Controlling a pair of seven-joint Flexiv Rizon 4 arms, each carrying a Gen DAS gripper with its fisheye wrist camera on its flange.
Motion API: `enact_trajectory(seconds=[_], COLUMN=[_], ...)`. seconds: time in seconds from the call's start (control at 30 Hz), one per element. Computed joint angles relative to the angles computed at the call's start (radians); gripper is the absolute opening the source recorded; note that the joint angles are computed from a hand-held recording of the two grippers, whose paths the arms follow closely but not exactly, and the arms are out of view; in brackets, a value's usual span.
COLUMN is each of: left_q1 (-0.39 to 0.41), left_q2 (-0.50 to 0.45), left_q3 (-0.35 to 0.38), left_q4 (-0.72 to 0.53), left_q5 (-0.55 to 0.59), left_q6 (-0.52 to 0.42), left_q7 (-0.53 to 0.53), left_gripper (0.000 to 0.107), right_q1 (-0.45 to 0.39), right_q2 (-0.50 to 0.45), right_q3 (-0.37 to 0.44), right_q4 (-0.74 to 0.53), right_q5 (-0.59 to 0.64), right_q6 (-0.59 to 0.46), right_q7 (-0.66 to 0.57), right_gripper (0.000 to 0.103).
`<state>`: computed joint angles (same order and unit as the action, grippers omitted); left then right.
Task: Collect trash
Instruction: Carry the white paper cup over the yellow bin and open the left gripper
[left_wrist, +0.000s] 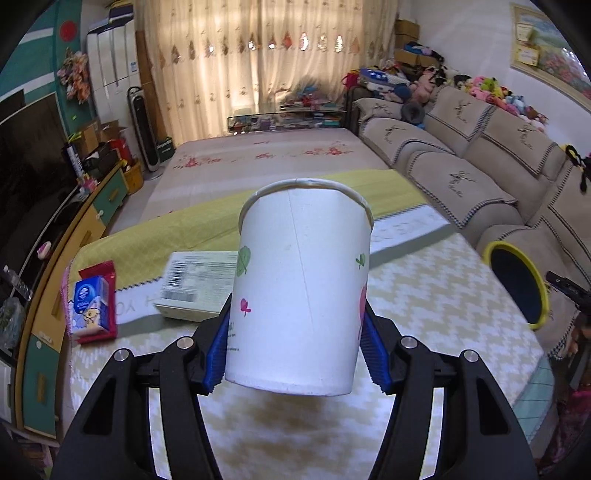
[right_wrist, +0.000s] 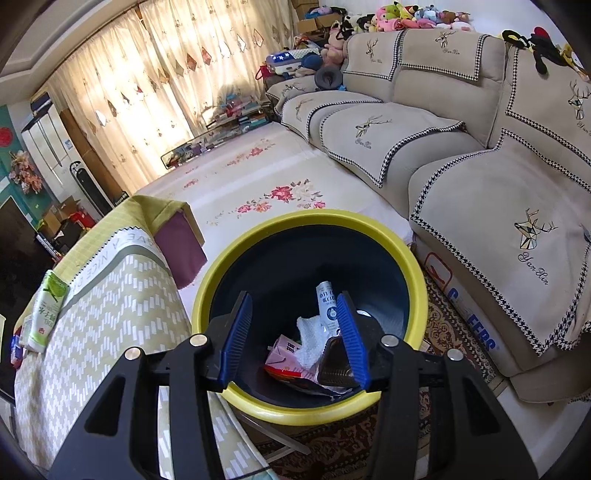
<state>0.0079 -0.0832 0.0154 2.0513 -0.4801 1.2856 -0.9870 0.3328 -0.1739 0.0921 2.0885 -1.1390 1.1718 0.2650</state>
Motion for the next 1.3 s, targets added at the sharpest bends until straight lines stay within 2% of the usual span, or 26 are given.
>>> enact_trajectory(seconds=[0.17,0.3,0.63,0.77,0.87,1.17,1.3], left_q1=[-0.053,-0.101,-0.222,-0.268,-0.299,-0.404,-0.437], left_q2=[0.022,0.017,-0.106,-0.190,-0.269,-0.533,-0.609], left_q3=[-0.025,-0.053,-0.153,-0.186,-0.199,-0.178,-0.166], left_q4=[-0.005,-0.022,-0.155,-0.257,-0.361,-0.702,-0.793], left_q5=[0.051,0.064,0.062,0.090,0.115,0.237,0.277], left_q6=[-0.027,-0.044,-0.090,-0.132,-0.203,-0.393,-0.434], left_q7=[-0.070,-0.086,-0.089,-0.105,-0.135,-0.274,-0.307], left_gripper=[0.060,0.060,0.060,0.060,0.060,0.061,0.062], right_q1=[-0.030,-0.073,-0.187,-0.219,-0.239,-0.265,-0.259], right_q2=[0.042,0.081,0.172,0.208,0.231,0.264,0.273], right_q3=[-0.005,-0.006,0.009,0.017,0.021,0.035,0.047], right_q4=[0.047,0.092,0.184,0.217,0.238,0.270,0.271], right_q5=[-0.064,-0.130,-0.235,-0.232,-0.234,-0.224,-0.184], right_q6=[0.042,0.075,0.128,0.127,0.128,0.128,0.107], right_q7=[0.050,0.112,0.220,0.222,0.229,0.233,0.207], right_gripper=[0.046,0.046,0.046,0.046,0.046,0.046,0.047])
